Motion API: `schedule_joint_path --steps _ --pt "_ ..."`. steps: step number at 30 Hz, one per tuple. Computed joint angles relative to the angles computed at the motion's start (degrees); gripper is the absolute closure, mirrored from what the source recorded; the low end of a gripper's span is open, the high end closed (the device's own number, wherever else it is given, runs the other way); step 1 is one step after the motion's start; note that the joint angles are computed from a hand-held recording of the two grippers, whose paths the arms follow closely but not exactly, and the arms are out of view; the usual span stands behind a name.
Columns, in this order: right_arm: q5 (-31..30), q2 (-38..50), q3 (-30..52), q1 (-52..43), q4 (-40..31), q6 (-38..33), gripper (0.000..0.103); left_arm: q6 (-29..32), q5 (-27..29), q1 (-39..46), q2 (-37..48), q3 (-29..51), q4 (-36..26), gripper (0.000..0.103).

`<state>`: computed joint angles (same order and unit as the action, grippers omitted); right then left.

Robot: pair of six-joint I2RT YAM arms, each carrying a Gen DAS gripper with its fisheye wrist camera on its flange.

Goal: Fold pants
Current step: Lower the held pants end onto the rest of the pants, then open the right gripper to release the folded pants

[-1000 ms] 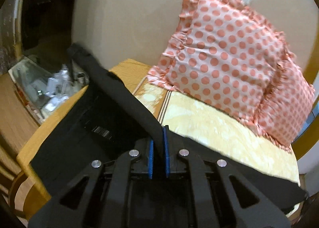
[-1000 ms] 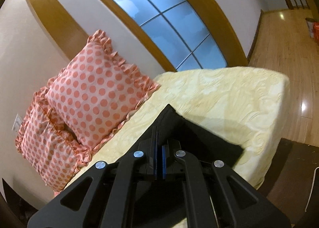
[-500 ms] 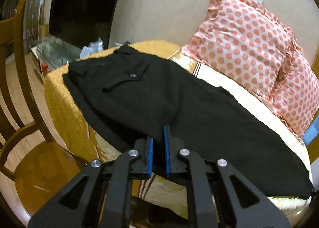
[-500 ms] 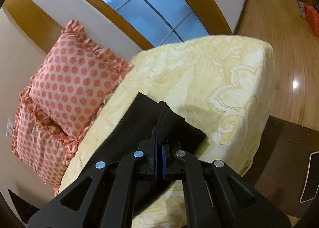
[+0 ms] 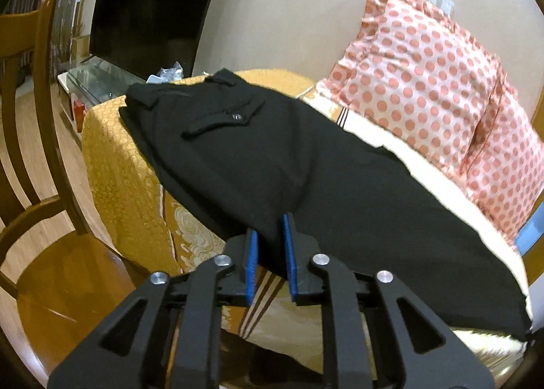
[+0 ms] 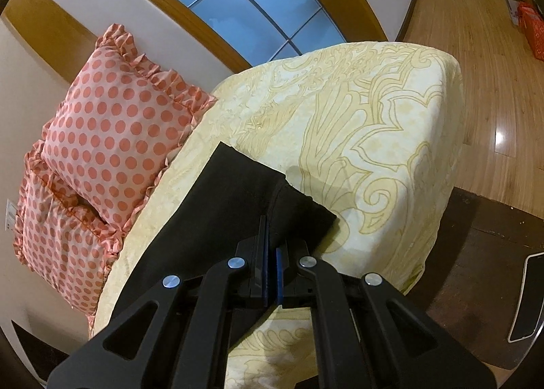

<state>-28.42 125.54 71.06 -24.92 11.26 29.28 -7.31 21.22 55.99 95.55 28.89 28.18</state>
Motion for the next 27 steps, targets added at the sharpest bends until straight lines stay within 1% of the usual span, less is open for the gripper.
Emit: schedule_joint_path --steps 2,4,8,10,12,14,17,18,19,21,22,23,24,25,27 --pt "0.2 0.1 0.0 0.1 0.0 -0.1 0.1 -0.3 0.2 0.5 -2.6 -1.8 1.5 0.077" --pt "0.2 0.1 0.1 0.2 0.0 -0.2 0.1 -0.5 -1.0 0.0 -7.0 -5.3 5.0 0.058" --pt "0.6 -0.4 -0.5 0.1 0.2 -0.6 0.1 0.2 -2.9 -3.9 -13.2 -9.0 8.4 0.048" --pt "0.3 -0.6 -1.1 -0.1 0.7 -0.7 0.1 0.2 -4.4 -5.8 -14.6 -10.3 10.6 0.039" --pt "0.0 -0.1 -0.7 -0.3 0.4 -1.3 0.1 0.2 -5.1 -7.5 -15.1 -10.7 11.5 0.037" --pt "-0.3 0.1 -0.6 -0.4 0.5 -1.0 0.1 0.2 -4.3 -8.7 -14.7 -9.8 10.5 0.036" --pt "1.5 -0.5 1.1 0.2 -4.0 -4.5 0.099 0.4 -3.6 -10.4 -13.4 -8.8 9.3 0.033" --pt "2.5 -1.4 1.0 0.2 -5.4 -5.1 0.093 0.7 -2.7 -11.5 -12.5 -7.8 7.9 0.033" --pt "2.8 -2.1 0.7 0.1 -5.6 -4.6 0.086 0.8 -2.6 -12.4 -12.2 -7.7 7.7 0.033" --pt "5.4 -4.6 -1.4 -0.3 -4.2 -4.0 0.064 1.7 -2.7 -14.7 -11.6 -7.7 8.2 0.033" --pt "8.3 -6.2 -3.1 -0.2 -2.0 -4.6 0.061 2.3 -2.9 -16.1 -11.5 -7.8 8.7 0.032" --pt "9.9 -6.9 -3.7 0.1 -0.8 -5.6 0.061 2.8 -3.2 -17.3 -11.1 -7.8 9.2 0.031" --pt "11.7 -7.3 -3.1 0.5 -0.5 -7.6 0.061 3.6 -3.8 -19.4 -10.2 -7.5 10.2 0.027" --pt "11.6 -7.1 -1.5 0.9 -1.3 -8.9 0.061 4.1 -4.5 -20.9 -9.3 -7.0 10.6 0.024" --pt "9.2 -3.5 6.6 2.3 -6.7 -13.9 0.061 4.8 -5.7 -23.7 -7.2 -5.6 10.4 0.023"
